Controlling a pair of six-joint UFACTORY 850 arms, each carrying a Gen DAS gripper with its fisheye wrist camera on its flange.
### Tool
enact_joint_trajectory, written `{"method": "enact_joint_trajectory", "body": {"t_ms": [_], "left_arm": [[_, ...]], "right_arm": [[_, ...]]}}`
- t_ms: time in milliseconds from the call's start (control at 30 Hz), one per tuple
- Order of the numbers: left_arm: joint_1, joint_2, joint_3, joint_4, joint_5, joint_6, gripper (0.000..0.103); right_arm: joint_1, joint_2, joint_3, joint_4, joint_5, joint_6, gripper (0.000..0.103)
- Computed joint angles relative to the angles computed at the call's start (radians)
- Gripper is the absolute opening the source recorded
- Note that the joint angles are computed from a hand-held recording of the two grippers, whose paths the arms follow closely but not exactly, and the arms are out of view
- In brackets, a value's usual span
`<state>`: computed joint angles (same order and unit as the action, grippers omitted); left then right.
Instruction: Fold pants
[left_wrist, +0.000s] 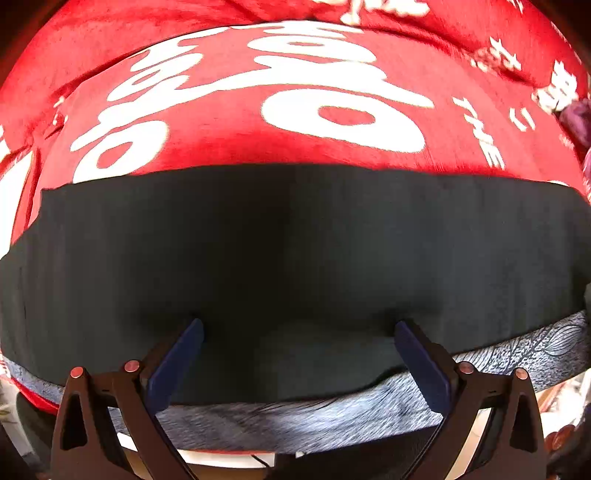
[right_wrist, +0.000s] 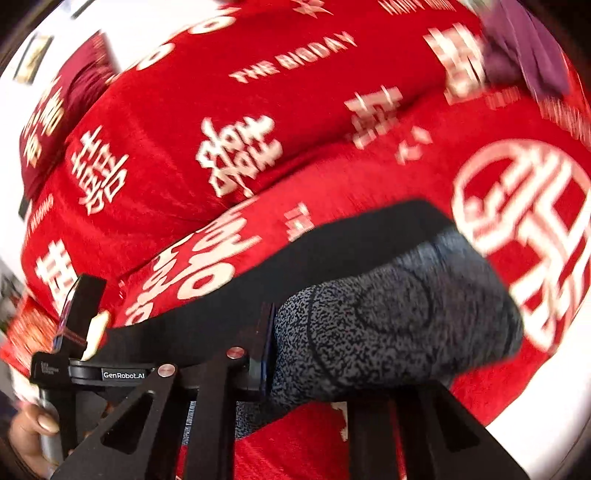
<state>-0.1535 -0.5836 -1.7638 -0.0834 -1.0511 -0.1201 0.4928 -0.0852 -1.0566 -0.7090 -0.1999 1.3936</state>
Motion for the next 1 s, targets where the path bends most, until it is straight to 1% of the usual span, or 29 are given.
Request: {"method": "enact_joint_trajectory", "body": {"t_ms": [67,100,133,167,233,300,333,367,400,433,467,500,567,600,667,700,733,833,867,900,933,967,1000], "left_arm": [[0.042,0.031,0.023,-0.044,0.016,0.043,0.103],[0.071,0.046,0.031,-0.071,0.022,0.077,0.103],[0.088,0.059,0.04,-0.086,0.028,0.095,0.103],[0.122,0.077,0.055,-0.105,0.046,0.126,0.103],[0.191,0.1,0.082,-0.123,0.071,0.165,0.103],[0.252,0.118,0.1,-0.146,0.073,0.198,0.103],[0.281,0.128,0.126,-0.155,0.087,0.208,0.103],[0.327,0.13,0.139,-0.167,0.089,0.224,0.103],[0.332,0.13,0.152,-0.168,0.101,0.211,0.103],[0.363,0.124,0.166,-0.173,0.117,0.21,0.103],[0.378,0.141,0.203,-0.171,0.133,0.207,0.103],[0.391,0.137,0.21,-0.159,0.141,0.199,0.103],[0.428,0.165,0.264,-0.125,0.17,0.195,0.103],[0.437,0.163,0.268,-0.117,0.175,0.194,0.103],[0.474,0.171,0.289,-0.157,0.169,0.241,0.103],[0.49,0.174,0.296,-0.177,0.165,0.263,0.103],[0.5,0.177,0.302,-0.193,0.164,0.281,0.103],[0.515,0.187,0.306,-0.226,0.158,0.32,0.103],[0.52,0.191,0.305,-0.249,0.152,0.338,0.103],[0.521,0.194,0.303,-0.265,0.15,0.349,0.103],[0.522,0.199,0.3,-0.288,0.149,0.367,0.103],[0.52,0.204,0.299,-0.304,0.149,0.381,0.103],[0.516,0.207,0.297,-0.313,0.149,0.388,0.103]], "right_arm": [[0.038,-0.012,-0.063,-0.043,-0.092,-0.027,0.019],[0.069,-0.029,-0.115,-0.077,-0.162,-0.053,0.019],[0.09,-0.042,-0.147,-0.096,-0.207,-0.07,0.019],[0.115,-0.06,-0.185,-0.115,-0.257,-0.096,0.019],[0.177,-0.112,-0.279,-0.16,-0.355,-0.151,0.019],[0.236,-0.172,-0.365,-0.198,-0.43,-0.204,0.019],[0.273,-0.213,-0.418,-0.223,-0.47,-0.238,0.019],[0.302,-0.248,-0.46,-0.241,-0.499,-0.265,0.019],[0.337,-0.289,-0.508,-0.258,-0.525,-0.304,0.019],[0.368,-0.33,-0.552,-0.271,-0.545,-0.344,0.019],[0.397,-0.373,-0.596,-0.28,-0.563,-0.39,0.019],[0.429,-0.423,-0.643,-0.296,-0.587,-0.447,0.019],[0.491,-0.53,-0.728,-0.341,-0.647,-0.578,0.019],[0.513,-0.573,-0.759,-0.343,-0.66,-0.64,0.019],[0.537,-0.629,-0.795,-0.313,-0.666,-0.727,0.019],[0.544,-0.66,-0.82,-0.272,-0.673,-0.779,0.019],[0.55,-0.689,-0.841,-0.259,-0.696,-0.805,0.019],[0.576,-0.719,-0.843,-0.36,-0.757,-0.776,0.025],[0.579,-0.724,-0.853,-0.36,-0.778,-0.788,0.034],[0.582,-0.723,-0.856,-0.36,-0.792,-0.794,0.053],[0.587,-0.717,-0.855,-0.37,-0.811,-0.792,0.064],[0.59,-0.707,-0.852,-0.376,-0.813,-0.786,0.083],[0.594,-0.671,-0.823,-0.373,-0.789,-0.768,0.087]]}}
